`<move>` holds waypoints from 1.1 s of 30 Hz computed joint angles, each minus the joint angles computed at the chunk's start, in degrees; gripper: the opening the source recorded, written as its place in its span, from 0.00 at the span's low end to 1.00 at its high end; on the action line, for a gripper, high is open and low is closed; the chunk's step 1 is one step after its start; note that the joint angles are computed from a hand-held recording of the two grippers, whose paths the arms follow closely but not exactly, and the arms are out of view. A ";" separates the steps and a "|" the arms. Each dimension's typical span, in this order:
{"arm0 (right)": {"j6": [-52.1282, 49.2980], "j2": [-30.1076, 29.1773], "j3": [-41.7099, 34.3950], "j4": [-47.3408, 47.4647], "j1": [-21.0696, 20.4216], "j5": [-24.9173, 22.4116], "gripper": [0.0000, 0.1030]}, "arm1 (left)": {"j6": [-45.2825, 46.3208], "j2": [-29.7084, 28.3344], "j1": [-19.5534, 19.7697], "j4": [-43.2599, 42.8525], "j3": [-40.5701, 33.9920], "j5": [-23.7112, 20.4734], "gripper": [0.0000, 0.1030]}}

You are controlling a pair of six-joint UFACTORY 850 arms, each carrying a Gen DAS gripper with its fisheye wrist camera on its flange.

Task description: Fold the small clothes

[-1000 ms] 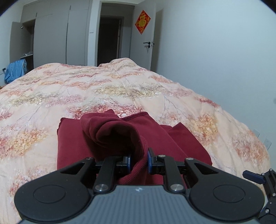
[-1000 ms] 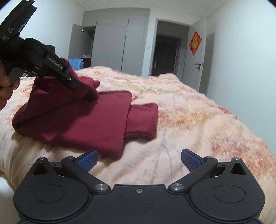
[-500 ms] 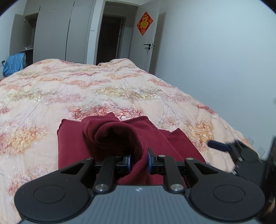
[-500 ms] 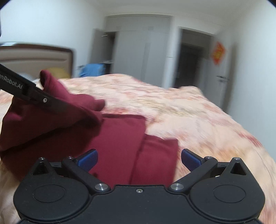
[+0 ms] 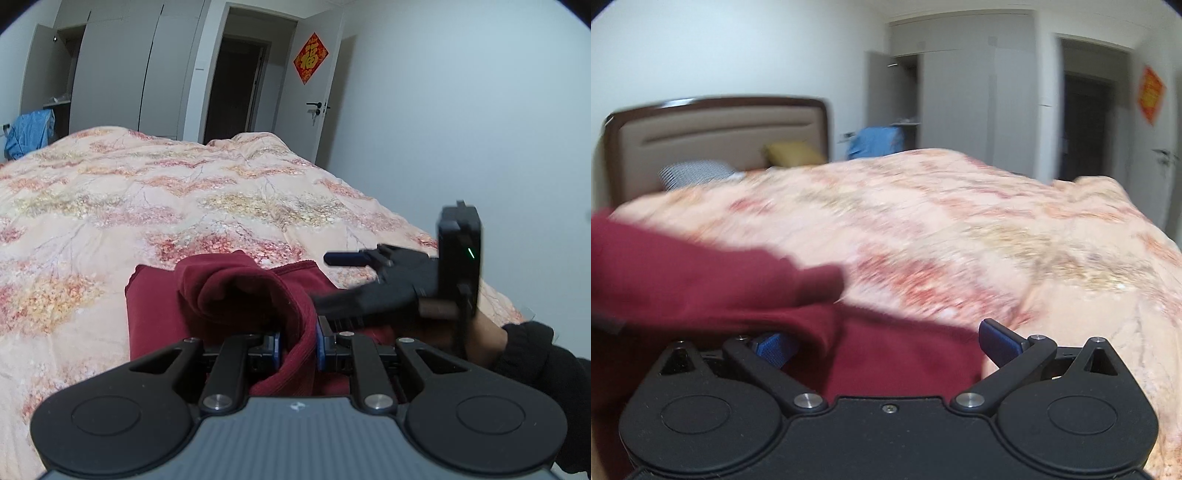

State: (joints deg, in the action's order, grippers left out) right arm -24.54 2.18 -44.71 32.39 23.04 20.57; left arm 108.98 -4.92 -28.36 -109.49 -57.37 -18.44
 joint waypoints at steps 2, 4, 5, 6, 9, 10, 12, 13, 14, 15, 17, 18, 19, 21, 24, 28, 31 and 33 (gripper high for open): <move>-4.90 -0.35 -0.50 5.95 0.29 3.23 0.99 | 0.21 -0.18 -0.23 -0.38 -0.28 -0.29 0.19; -10.16 -0.31 -0.41 11.39 0.81 7.40 0.99 | -0.14 -0.40 -0.58 0.06 -0.66 -0.24 0.19; -9.94 0.00 -0.27 11.42 0.59 8.25 0.99 | -0.08 -0.61 -0.75 -0.01 -0.82 -0.41 0.19; -8.40 0.70 0.23 10.29 -0.05 8.25 0.99 | -0.24 -0.79 -0.91 -0.02 -0.91 -0.61 0.19; -8.08 2.43 1.64 11.48 -0.85 8.42 0.99 | -0.78 -1.66 -1.79 -0.20 -1.47 0.01 0.19; -9.31 2.81 2.07 12.89 -1.02 8.57 0.99 | -1.25 -1.95 -2.07 0.00 -1.59 0.38 0.19; -12.31 4.65 3.99 15.96 -1.01 8.57 0.99 | -0.63 -2.48 -2.64 -0.88 -1.47 0.91 0.19; -14.17 5.73 5.23 17.87 -0.89 8.84 0.99 | -0.30 -2.85 -2.94 -1.30 -1.42 1.18 0.19; -16.47 6.93 6.43 20.26 -0.52 9.21 0.99 | 0.40 -3.06 -3.27 -1.75 -1.18 1.38 0.20; -18.60 8.22 7.66 22.38 -0.20 9.51 0.99 | 0.91 -3.33 -3.60 -1.81 -1.04 1.52 0.21; -22.98 11.21 10.29 27.41 0.94 10.42 0.99 | -4.23 -4.29 -3.90 3.63 -1.51 1.21 0.26; -24.83 12.51 11.36 29.49 1.50 10.68 0.99 | -6.42 -4.65 -3.90 5.47 -1.62 0.70 0.29; -26.61 13.94 12.53 31.53 2.23 11.17 0.99 | -6.85 -4.87 -3.87 5.53 -1.55 -0.07 0.35; -29.69 16.75 14.77 35.75 4.06 12.84 0.99 | -7.55 -5.04 -3.67 5.72 -1.52 -1.49 0.43; -32.37 19.35 16.79 41.03 7.17 15.27 0.99 | -11.08 -4.74 -2.89 7.79 -1.47 -3.79 0.56; -33.92 21.06 18.40 46.37 11.60 18.74 0.99 | -11.58 -3.24 -1.54 6.72 -0.24 -6.35 0.72; -32.01 21.41 19.10 48.94 15.11 20.79 0.99 | -11.73 -1.42 -0.66 5.82 1.20 -7.37 0.82; -28.65 21.55 19.57 49.92 17.62 21.71 0.99 | -10.42 0.07 0.15 3.31 2.62 -8.27 0.88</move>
State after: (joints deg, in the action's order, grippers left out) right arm -53.20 23.74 -25.14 82.31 40.65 42.28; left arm 98.55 -4.85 -28.20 -106.18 -54.75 -26.71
